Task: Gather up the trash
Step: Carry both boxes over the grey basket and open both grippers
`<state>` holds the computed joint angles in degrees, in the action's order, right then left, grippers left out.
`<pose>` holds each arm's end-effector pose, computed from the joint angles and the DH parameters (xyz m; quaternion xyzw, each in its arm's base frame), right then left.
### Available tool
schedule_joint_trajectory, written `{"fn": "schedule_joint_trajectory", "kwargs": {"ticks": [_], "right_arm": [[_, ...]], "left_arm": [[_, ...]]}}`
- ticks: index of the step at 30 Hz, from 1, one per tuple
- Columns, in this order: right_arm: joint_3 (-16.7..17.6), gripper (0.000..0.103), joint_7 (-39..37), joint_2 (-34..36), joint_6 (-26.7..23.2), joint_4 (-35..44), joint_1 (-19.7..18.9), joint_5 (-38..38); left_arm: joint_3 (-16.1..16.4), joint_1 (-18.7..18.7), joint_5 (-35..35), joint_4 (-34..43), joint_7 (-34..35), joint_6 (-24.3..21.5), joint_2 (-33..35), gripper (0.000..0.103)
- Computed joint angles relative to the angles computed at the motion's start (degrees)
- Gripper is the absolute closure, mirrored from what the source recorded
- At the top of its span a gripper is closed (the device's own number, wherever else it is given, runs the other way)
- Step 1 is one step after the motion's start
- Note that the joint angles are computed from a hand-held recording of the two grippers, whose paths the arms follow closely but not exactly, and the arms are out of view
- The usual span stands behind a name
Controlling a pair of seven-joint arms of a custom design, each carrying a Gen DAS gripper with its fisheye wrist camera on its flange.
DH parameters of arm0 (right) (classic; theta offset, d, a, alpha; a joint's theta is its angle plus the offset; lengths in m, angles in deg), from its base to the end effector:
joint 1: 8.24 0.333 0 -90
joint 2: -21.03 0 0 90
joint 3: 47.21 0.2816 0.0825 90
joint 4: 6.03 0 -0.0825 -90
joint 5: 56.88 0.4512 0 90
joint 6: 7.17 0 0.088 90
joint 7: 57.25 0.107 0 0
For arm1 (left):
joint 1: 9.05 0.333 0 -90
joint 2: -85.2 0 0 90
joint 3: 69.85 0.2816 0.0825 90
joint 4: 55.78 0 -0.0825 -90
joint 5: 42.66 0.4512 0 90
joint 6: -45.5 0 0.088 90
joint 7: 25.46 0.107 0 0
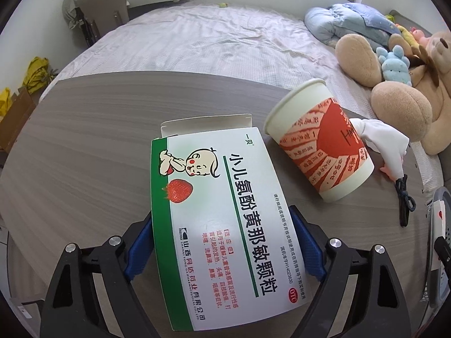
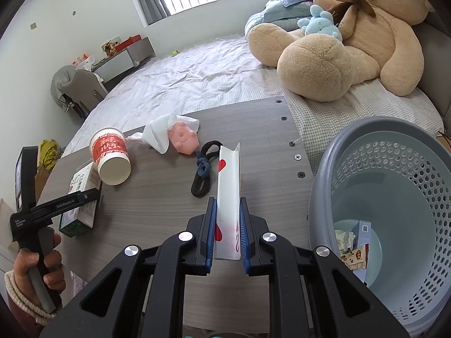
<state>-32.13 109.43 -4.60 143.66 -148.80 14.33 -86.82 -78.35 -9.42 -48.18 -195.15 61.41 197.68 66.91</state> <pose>0.4086 0.3294 0.4379 -0.5610 0.7484 -0.1796 0.3048 0.5437 -0.0819 0.4160 -0.6701 0.6925 -0.2136 0.1605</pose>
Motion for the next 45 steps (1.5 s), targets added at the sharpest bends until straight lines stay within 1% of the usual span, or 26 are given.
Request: {"fn": "schedule_joint_trajectory", "kwargs": {"ticks": [4, 7, 11, 15, 17, 20, 23, 25, 27, 33, 38, 42, 45], "right_arm": [[0.5, 0.088, -0.1, 0.3, -0.7, 0.9, 0.2, -0.4], [0.7, 0.088, -0.2, 0.5, -1.1, 1.5, 0.4, -0.9], [1.0, 0.088, -0.3, 0.5, -1.7, 2.0, 0.7, -1.3], [1.4, 0.088, 0.1, 0.0, -2.4, 2.1, 1.0, -1.8], [1.6, 0.088, 0.4, -0.5, -2.7, 1.9, 1.1, -2.1], [1.7, 0.088, 0.9, -1.4, -2.8, 1.3, 1.3, -2.4], [1.9, 0.088, 1.5, -3.0, -3.0, 0.1, 1.4, -2.4], [1.8, 0.088, 1.7, -4.4, -3.1, -1.0, 1.6, -2.2], [1.9, 0.088, 2.0, -6.2, -3.6, -2.3, 1.6, -1.9], [1.8, 0.088, 3.8, -15.3, -6.1, -9.2, 1.5, -0.6], [1.0, 0.088, 4.8, -24.9, -10.1, -16.2, 1.9, 1.7], [0.2, 0.088, 5.1, -32.5, -13.3, -21.3, 2.3, 3.5], [-0.7, 0.088, 4.6, -37.5, -15.4, -24.5, 2.5, 4.6]], "left_arm": [[-0.2, 1.5, 2.1, -3.1, -0.9, 1.9, -4.0, 0.019], [-0.2, 1.9, 2.5, -5.3, -0.3, 3.1, -7.0, 0.019], [1.0, 0.9, 0.1, -7.5, 1.8, 3.2, -10.4, 0.019], [1.5, 0.3, -2.0, -9.5, 3.6, 3.3, -13.7, 0.019], [1.9, -0.5, -3.3, -10.5, 4.9, 3.3, -15.6, 0.019], [1.4, -1.5, -4.2, -12.1, 6.2, 3.6, -18.5, 0.019], [1.5, -3.6, -5.6, -13.4, 8.1, 3.8, -21.4, 0.019], [1.4, -5.4, -6.6, -14.1, 9.5, 4.2, -23.1, 0.019], [2.0, -8.5, -8.4, -14.2, 11.7, 4.3, -24.1, 0.019], [1.3, -15.9, -12.7, -12.0, 16.9, 4.4, -21.9, 0.019], [-0.3, -20.9, -15.1, -8.2, 20.8, 3.8, -16.6, 0.019], [-1.7, -23.4, -17.1, -3.6, 22.9, 2.3, -10.7, 0.019], [-3.5, -23.9, -17.4, -1.2, 23.0, 1.9, -7.7, 0.019]]}}
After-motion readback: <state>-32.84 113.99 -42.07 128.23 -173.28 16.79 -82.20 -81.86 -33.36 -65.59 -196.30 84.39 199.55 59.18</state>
